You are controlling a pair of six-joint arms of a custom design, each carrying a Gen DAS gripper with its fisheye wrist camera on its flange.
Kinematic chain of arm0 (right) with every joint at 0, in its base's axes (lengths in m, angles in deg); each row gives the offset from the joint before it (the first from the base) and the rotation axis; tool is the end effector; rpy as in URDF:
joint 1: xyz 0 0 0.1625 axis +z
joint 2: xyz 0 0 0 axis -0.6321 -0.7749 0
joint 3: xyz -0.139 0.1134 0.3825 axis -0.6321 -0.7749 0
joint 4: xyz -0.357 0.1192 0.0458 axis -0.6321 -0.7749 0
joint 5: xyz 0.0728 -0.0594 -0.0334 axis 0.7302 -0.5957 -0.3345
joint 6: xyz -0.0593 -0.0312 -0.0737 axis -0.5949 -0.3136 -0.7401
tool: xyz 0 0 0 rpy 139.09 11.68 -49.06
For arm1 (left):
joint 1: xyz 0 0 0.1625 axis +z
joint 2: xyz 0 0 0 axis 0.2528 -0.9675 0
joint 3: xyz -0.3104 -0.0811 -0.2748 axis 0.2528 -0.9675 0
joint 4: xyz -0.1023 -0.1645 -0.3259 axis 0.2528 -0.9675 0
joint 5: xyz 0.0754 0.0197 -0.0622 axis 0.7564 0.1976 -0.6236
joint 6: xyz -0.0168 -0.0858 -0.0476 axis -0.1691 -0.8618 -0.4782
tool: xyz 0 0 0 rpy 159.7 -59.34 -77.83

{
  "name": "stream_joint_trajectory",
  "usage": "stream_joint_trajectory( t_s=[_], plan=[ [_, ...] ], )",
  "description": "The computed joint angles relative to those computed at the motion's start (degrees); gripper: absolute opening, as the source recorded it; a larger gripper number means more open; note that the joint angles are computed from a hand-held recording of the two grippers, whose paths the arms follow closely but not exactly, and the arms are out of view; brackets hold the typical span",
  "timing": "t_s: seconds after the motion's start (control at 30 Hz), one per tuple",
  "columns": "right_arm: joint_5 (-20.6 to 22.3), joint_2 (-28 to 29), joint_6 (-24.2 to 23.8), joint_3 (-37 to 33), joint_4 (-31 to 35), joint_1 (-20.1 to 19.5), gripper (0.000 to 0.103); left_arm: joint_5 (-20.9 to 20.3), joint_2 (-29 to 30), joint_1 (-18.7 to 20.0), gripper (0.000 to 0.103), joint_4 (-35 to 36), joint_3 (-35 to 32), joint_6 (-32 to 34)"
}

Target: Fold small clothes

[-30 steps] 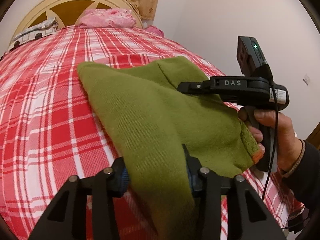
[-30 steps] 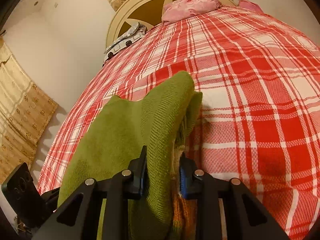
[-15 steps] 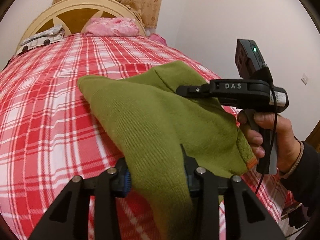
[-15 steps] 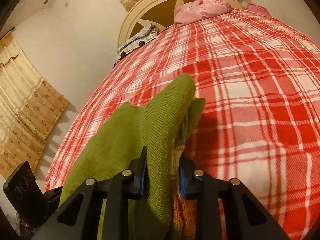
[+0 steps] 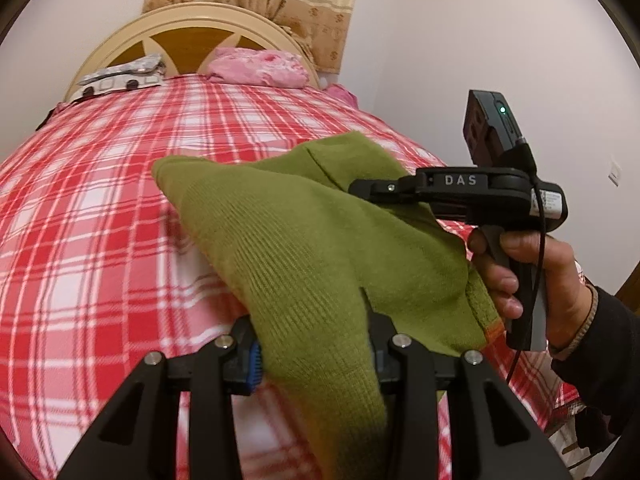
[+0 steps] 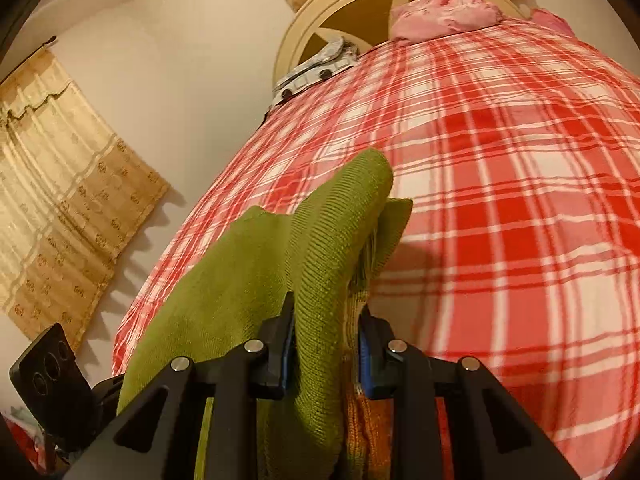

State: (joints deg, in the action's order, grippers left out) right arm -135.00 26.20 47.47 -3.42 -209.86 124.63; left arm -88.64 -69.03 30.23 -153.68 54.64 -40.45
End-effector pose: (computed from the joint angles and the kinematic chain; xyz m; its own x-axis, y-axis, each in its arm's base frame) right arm 0.0803 -0.8145 0.2887 -0.8949 -0.4255 0.1346 -0.4387 0.7835 -0.4401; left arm -0.3665 -0.6415 0.0587 -0.8182 0.2731 -0.5060 0.5398 0.6678 -0.5124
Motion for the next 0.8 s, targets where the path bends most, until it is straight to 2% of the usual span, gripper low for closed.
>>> stream_joint_trajectory(
  t_s=[0.33, 0.8],
  plan=[
    [1.06, 0.25, -0.63, 4.73, -1.38, 3.06, 0.026, 4.0, -6.0, -0.55, 0.039, -6.94, 10.15, -1.81],
    [1.56, 3.69, -1.07, 5.39, -0.23, 7.15, 0.026, 9.92, -12.5, -1.29, 0.039, -12.72, 20.97, -4.1]
  ],
)
